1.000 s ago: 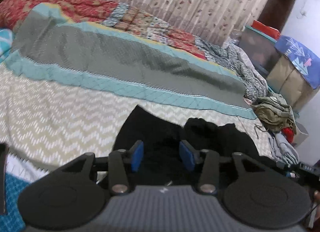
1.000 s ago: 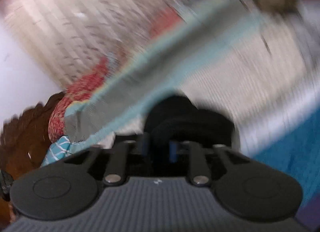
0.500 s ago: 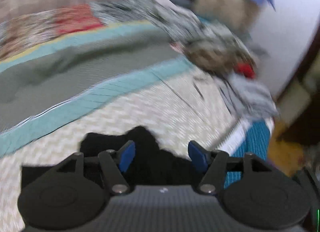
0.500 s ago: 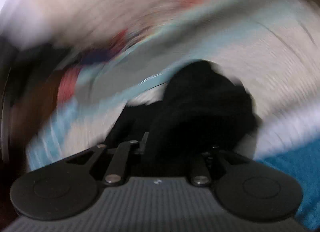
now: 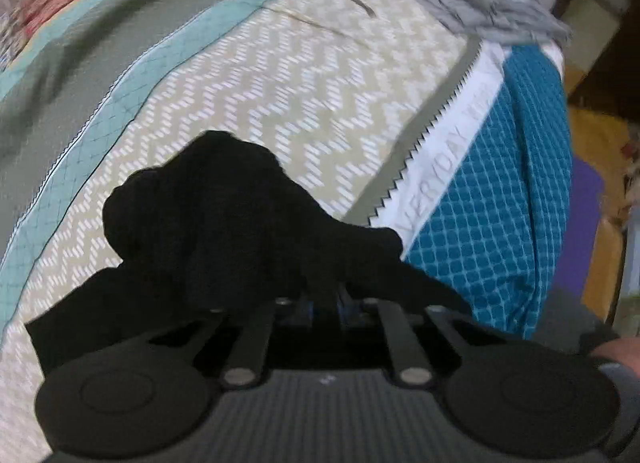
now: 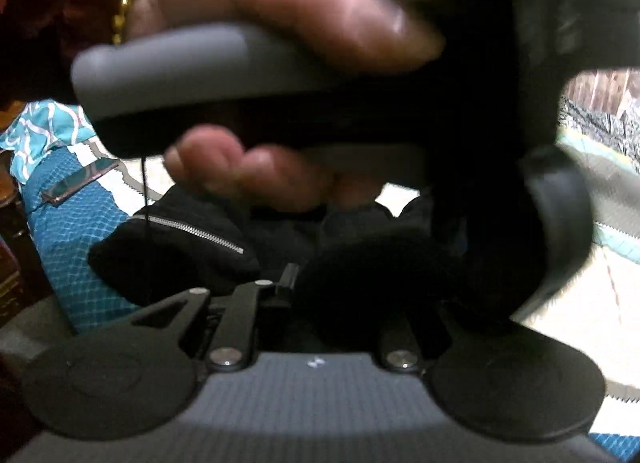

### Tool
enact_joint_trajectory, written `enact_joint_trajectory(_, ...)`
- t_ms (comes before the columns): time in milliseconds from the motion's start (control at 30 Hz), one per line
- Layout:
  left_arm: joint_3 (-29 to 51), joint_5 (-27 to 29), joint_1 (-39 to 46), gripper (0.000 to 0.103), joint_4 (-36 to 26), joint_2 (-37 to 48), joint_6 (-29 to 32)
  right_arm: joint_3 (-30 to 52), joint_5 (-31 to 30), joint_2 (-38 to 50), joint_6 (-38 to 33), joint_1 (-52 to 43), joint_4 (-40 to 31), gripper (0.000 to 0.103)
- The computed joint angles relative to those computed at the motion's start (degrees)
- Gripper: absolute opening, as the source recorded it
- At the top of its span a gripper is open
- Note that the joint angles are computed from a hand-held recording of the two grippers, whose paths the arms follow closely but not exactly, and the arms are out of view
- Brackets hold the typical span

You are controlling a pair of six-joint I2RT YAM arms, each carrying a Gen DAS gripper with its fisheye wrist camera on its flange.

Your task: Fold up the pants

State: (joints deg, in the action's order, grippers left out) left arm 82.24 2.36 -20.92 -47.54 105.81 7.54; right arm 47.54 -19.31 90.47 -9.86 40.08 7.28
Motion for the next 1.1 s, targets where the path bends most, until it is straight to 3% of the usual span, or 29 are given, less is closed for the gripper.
enact_joint_trajectory(67,-4.5,2.3,3.0,0.008,5.1,-6.3,-2.3,-0.2,0.3,-0.5,1.3,0.0,0.2,0.03)
enact_joint_trajectory(133,-9.8,6.8,9.1,0.008,10.6,-15.8,-7.0,-1.2,1.2,-1.2,2.1,0.1,2.0,0.048)
enact_joint_trajectory(167,-12.1,9.4,12.8,0.008,12.8,-20.1,-9.4,-1.8,1.7,-1.5,2.3,0.1,3.2,0.052)
enact_joint_trajectory(200,-15.2,13.0,17.8,0.008,15.4,-25.5,-12.3,-2.2,2.2,-1.7,2.5,0.1,4.0,0.054)
enact_joint_trajectory(267,-20.4,19.1,29.3,0.008,18.9,-35.2,-17.1,-2.9,3.8,-2.0,3.8,0.4,5.7,0.072)
enact_joint_trajectory(333,-23.9,24.7,42.4,0.008,19.5,-42.2,-20.1,-3.2,3.7,-1.5,6.2,-0.1,7.1,0.081)
enact_joint_trajectory(433,-26.1,34.5,61.0,0.008,16.1,-45.8,-18.7,-0.2,3.1,1.3,9.3,-0.6,4.1,0.081)
enact_joint_trajectory(500,-27.4,35.0,67.5,0.008,12.6,-46.5,-14.3,1.9,4.3,3.4,10.3,-0.1,2.1,0.081)
enact_joint_trajectory(600,-29.5,34.3,71.8,0.008,9.4,-44.3,-10.2,5.2,3.8,4.5,11.9,-0.3,-3.8,0.082)
enact_joint_trajectory(667,-30.8,36.9,75.3,0.008,8.2,-42.3,-10.0,6.8,1.3,5.8,12.5,-0.3,-6.2,0.088)
enact_joint_trajectory(767,-30.4,40.3,78.5,0.008,8.0,-41.5,-10.5,11.1,-0.8,9.4,10.2,0.8,-10.6,0.09)
enact_joint_trajectory(900,-27.3,45.2,80.8,0.008,6.0,-42.9,-11.3,16.2,2.0,16.4,9.2,2.6,-9.1,0.09)
enact_joint_trajectory(1000,-24.4,48.3,79.8,0.008,7.6,-45.0,-16.5,25.0,-0.9,24.5,13.0,1.9,-9.2,0.093)
enact_joint_trajectory(1033,-22.8,49.9,80.3,0.008,7.8,-46.1,-17.6,28.6,-1.9,27.7,15.3,1.7,-9.6,0.093)
enact_joint_trajectory(1100,-20.7,51.2,80.1,0.008,9.0,-48.0,-20.0,37.2,-5.7,34.3,21.2,1.0,-12.3,0.072)
